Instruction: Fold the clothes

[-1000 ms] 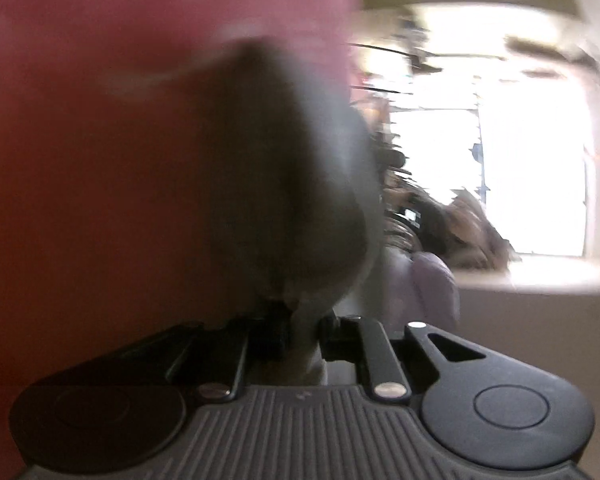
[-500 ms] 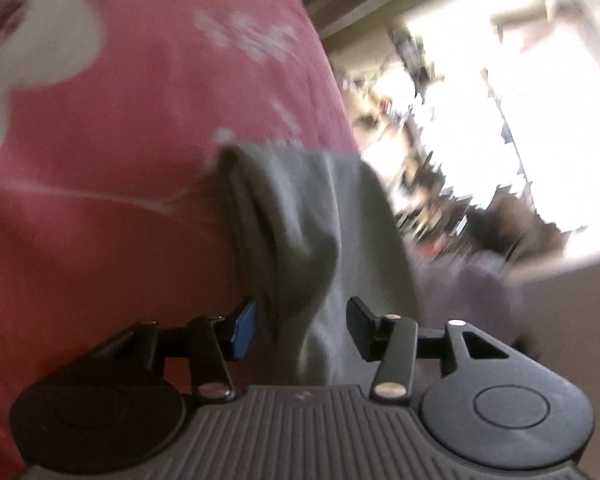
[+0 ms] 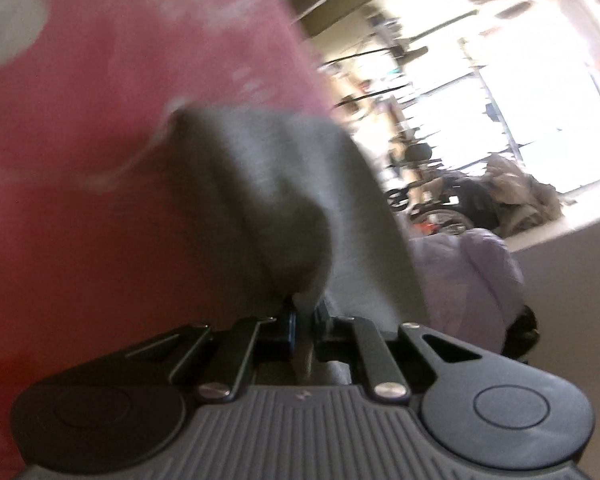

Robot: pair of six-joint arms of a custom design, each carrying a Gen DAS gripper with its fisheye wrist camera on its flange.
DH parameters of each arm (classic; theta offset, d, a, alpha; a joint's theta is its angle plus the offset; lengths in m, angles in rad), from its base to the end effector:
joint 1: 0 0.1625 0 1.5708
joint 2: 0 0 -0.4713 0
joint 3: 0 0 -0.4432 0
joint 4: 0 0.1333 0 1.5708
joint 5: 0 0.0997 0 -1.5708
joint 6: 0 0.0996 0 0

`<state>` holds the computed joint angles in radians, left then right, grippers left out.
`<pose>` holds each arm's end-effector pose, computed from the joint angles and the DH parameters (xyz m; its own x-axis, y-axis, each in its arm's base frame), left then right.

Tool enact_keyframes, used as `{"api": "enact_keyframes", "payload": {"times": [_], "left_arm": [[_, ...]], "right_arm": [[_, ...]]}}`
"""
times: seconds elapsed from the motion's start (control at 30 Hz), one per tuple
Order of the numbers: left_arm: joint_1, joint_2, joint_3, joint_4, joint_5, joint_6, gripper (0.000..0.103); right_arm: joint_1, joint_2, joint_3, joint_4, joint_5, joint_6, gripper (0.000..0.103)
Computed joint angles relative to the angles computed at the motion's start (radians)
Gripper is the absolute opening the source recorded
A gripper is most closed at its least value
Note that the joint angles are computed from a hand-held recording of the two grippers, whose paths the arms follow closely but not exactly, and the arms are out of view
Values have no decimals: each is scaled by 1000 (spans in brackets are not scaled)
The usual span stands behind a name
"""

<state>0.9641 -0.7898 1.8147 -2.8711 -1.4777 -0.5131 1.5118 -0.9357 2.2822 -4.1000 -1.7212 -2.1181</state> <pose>-0.2733 -0.6439 0.0501 -0.9945 0.0884 0.0555 0.0694 0.9572 -0.2808 0.0883 -0.5132 0.1648 0.4903 -0.4250 0.7609 -0.8474 -0.0286 0.5301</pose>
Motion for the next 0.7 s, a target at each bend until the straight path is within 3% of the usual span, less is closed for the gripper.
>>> {"api": "enact_keyframes", "payload": {"times": [0.03, 0.1, 0.2, 0.27, 0.3, 0.4, 0.53, 0.6, 0.7], "left_arm": [[23, 1, 10, -13, -22, -28, 9], [41, -3, 25, -53, -55, -64, 9], [36, -4, 22, -52, -43, -49, 10], [38, -2, 13, -41, -46, -53, 11], [37, 4, 6, -39, -49, -58, 11], [37, 24, 5, -60, -68, -72, 11], [59, -8, 48, -73, -83, -53, 11], [57, -15, 51, -66, -77, -45, 11], [49, -29, 56, -52, -62, -21, 14]], "right_arm": [[-7, 13, 1, -3, -16, -42, 15], [-44, 56, 14, -79, 41, -150, 15], [-34, 56, 14, -82, 29, -126, 16], [-27, 19, 30, -36, 26, -114, 24], [-18, -21, 40, 28, 11, -59, 30], [22, -186, 57, 342, -50, 240, 38], [41, -349, 26, 735, 11, 658, 35], [43, -338, -18, 767, 44, 745, 32], [31, -271, -60, 745, 51, 754, 25]]}}
